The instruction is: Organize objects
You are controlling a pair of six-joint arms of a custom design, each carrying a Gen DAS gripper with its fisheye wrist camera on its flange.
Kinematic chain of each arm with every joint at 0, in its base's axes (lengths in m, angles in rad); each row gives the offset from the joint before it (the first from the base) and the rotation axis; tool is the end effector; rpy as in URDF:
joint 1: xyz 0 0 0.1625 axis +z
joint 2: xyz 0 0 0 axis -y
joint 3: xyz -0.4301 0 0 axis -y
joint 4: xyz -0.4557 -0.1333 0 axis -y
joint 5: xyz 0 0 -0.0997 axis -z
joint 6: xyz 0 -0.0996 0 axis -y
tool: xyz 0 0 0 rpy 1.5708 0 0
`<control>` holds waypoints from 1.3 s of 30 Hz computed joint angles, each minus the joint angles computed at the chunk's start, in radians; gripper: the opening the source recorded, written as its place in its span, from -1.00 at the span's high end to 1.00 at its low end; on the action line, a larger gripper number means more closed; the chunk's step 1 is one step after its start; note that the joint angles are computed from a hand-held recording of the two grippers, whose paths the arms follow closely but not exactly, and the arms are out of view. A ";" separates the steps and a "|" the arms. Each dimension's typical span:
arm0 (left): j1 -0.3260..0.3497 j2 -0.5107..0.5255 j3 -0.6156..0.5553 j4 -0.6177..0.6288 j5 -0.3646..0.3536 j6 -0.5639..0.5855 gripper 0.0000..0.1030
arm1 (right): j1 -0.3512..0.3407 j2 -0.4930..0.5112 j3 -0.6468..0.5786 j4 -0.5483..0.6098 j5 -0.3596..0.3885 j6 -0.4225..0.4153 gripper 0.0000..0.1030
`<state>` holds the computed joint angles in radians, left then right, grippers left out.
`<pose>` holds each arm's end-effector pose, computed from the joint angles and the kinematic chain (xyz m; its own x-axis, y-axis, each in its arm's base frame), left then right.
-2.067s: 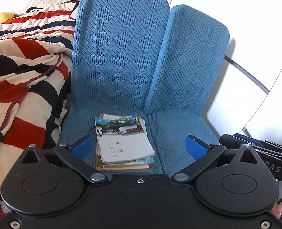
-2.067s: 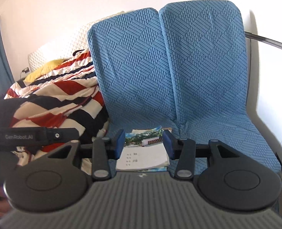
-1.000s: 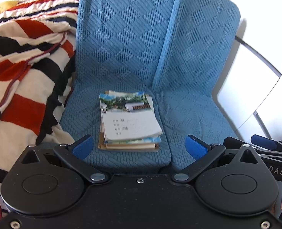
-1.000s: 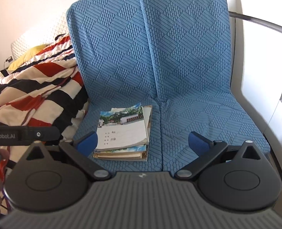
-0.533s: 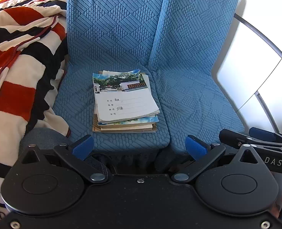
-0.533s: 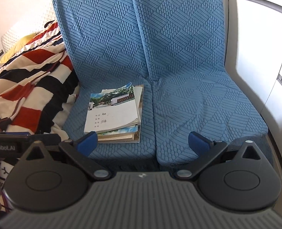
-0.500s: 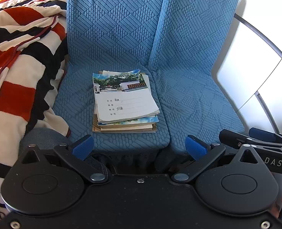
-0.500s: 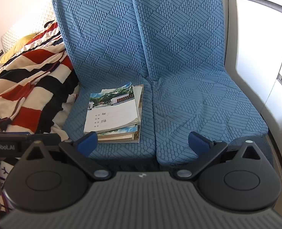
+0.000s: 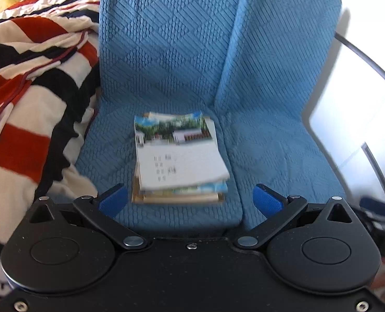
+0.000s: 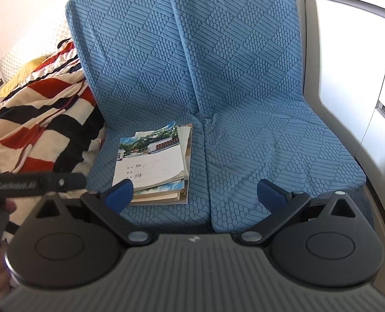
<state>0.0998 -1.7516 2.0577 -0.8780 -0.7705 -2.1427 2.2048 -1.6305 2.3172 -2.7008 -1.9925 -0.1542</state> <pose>-0.3306 -0.2389 0.3269 -0.7402 -0.4530 -0.4969 0.1550 0.6041 -0.7817 0.3445 -0.3124 0.2636 -0.7469 -0.5061 0.4312 -0.6576 0.6579 -0.3670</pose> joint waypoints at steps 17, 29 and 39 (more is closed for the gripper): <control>0.349 0.009 0.058 -0.196 0.326 0.170 -0.99 | -0.099 0.125 -0.049 -0.116 0.047 -0.040 -1.00; 0.655 0.115 0.114 -0.694 0.431 0.545 -0.99 | -0.150 0.225 -0.060 -0.268 0.063 -0.136 -1.00; 0.755 0.221 0.119 -0.766 0.580 0.578 -1.00 | -0.168 0.331 -0.092 -0.349 0.106 -0.137 -1.00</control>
